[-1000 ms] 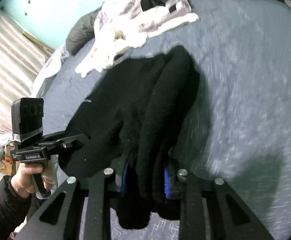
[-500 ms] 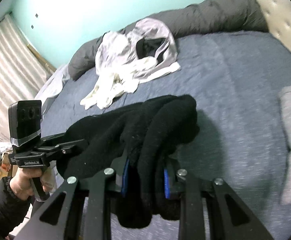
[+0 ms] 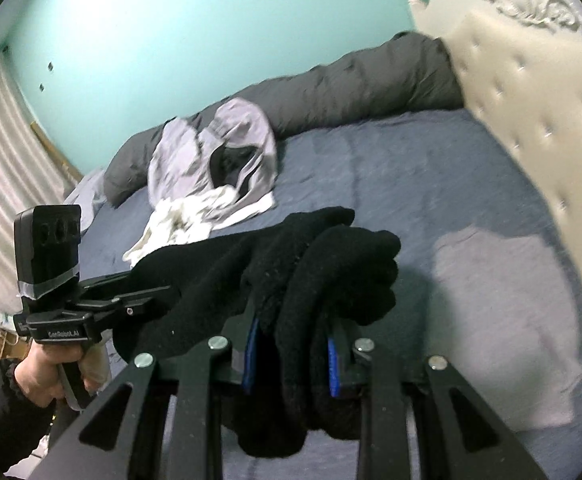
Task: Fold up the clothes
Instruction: 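Carry the lifted hoodie with both tools toward the headboard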
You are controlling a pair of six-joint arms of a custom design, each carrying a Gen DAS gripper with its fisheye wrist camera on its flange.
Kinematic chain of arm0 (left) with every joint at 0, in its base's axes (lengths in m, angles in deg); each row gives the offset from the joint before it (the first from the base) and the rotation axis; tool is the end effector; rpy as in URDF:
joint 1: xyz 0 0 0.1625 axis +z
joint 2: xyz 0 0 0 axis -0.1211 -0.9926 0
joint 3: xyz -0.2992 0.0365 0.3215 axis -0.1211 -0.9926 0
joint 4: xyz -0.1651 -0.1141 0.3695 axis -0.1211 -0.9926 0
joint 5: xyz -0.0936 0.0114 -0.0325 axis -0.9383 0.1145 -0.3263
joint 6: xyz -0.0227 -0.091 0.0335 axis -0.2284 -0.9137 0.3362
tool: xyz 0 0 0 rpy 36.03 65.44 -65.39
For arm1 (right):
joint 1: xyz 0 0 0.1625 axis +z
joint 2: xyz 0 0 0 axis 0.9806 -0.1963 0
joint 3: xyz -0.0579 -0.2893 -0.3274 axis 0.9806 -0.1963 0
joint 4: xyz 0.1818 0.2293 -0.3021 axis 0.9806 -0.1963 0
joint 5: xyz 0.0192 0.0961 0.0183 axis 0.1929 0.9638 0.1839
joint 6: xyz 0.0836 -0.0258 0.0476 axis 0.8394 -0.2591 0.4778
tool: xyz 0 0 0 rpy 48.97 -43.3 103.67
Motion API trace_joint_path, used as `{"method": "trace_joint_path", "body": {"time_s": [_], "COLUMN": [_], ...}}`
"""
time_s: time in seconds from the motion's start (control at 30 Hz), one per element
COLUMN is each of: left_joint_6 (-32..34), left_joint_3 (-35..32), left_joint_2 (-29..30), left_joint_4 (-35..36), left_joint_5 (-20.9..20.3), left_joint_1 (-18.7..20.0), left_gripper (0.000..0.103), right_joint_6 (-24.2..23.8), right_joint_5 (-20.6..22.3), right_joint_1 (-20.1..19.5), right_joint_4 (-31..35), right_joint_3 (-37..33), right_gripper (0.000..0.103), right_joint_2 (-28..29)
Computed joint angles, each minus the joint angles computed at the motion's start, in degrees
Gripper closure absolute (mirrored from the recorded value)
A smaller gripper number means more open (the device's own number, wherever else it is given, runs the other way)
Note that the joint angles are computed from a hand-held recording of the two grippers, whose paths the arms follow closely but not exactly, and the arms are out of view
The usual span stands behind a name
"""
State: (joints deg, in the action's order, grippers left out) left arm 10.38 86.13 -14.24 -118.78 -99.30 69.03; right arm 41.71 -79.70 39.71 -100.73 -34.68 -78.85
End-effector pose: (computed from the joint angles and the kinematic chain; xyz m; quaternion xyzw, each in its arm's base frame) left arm -0.2134 -0.7297 0.4808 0.2518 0.9326 -0.2540 0.0483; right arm 0.5114 -0.7335 0.2241 0.2782 -0.9253 0.2262 0.1234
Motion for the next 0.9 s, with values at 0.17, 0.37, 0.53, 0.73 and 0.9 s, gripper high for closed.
{"method": "trace_joint_path", "body": {"time_s": [0.17,0.37,0.53,0.73,0.9], "left_joint_6": [2.61,4.4,4.7,2.44,1.57], "left_joint_3": [-11.53,-24.35,-25.34,-17.34,-12.13], "left_joint_2": [9.17,20.15,24.82,25.74,24.97], "left_joint_4": [0.32,-1.34,-5.77,-7.0,-5.61], "left_joint_5": [0.19,-0.43,-0.99,-0.54,-1.43], "left_joint_1": [-1.49,-2.78,-2.43,-1.2,-0.85], "left_gripper": [0.05,0.05,0.05,0.05,0.051], "right_joint_6": [-3.84,-9.77,-13.08,-9.99,-6.0], "right_joint_5": [-1.19,-3.59,-5.18,-6.69,-5.58], "right_joint_1": [-1.47,-3.46,-6.44,-11.91,-15.02], "right_joint_4": [0.99,1.26,-2.79,-8.35,-6.03], "right_joint_3": [-8.65,-19.76,-18.68,-2.97,6.04], "right_gripper": [0.077,0.077,0.077,0.077,0.077], "right_joint_2": [2.08,5.83,5.65,-0.56,-5.99]}}
